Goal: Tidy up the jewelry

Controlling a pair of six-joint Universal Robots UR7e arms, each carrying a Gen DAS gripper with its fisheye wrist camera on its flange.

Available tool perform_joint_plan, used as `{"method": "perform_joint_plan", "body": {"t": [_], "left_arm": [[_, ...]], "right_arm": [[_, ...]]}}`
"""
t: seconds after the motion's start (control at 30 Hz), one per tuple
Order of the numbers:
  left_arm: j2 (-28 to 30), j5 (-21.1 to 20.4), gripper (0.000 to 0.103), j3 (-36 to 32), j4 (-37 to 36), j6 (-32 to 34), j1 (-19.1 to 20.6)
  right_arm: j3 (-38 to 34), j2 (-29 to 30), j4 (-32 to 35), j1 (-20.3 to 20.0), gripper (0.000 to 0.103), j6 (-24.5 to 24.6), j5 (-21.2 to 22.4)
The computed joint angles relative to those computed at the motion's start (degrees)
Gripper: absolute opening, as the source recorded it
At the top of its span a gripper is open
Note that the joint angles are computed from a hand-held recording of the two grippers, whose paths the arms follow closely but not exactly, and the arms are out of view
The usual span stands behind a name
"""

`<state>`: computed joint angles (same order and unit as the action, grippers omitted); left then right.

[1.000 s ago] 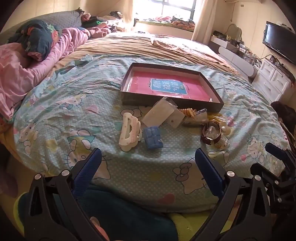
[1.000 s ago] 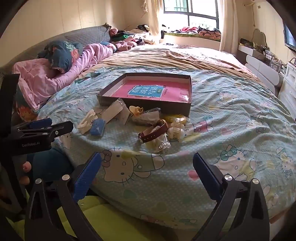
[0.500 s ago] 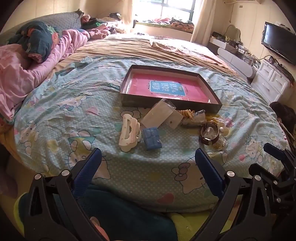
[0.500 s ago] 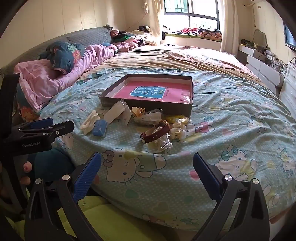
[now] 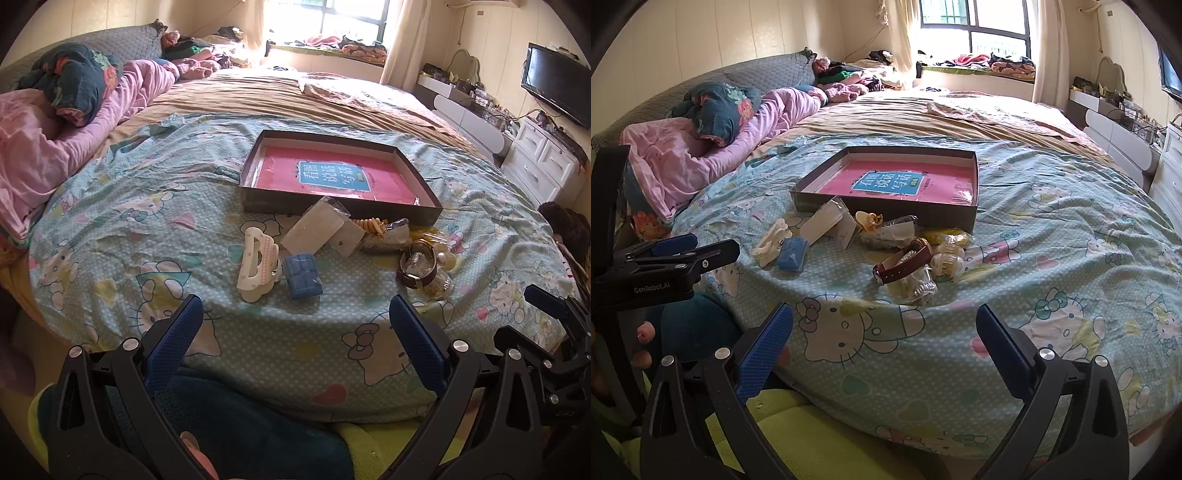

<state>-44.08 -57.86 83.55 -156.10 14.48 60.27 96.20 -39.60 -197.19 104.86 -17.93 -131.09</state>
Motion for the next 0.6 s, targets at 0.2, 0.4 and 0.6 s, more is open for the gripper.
{"method": "perform_joint_plan", "body": {"t": [0.2, 0.4, 0.6], "left_arm": [[-0.1, 0.0, 0.094, 0.2, -0.2, 0.0, -0.1], [-0.5, 0.0, 0.094, 0.5, -0.4, 0.1, -0.3], [-0.5, 0.0, 0.094, 0.6, -0.4, 0.4, -0.3]], "right_arm": [[0.0, 0.1, 0.1, 0.3, 0.099, 0.1, -0.3], [0.3, 0.0, 0.4, 0.7, 0.099, 0.5, -0.6], [0.1, 0.1, 0.7, 0.7, 0.099, 0.7, -0.6]]}}
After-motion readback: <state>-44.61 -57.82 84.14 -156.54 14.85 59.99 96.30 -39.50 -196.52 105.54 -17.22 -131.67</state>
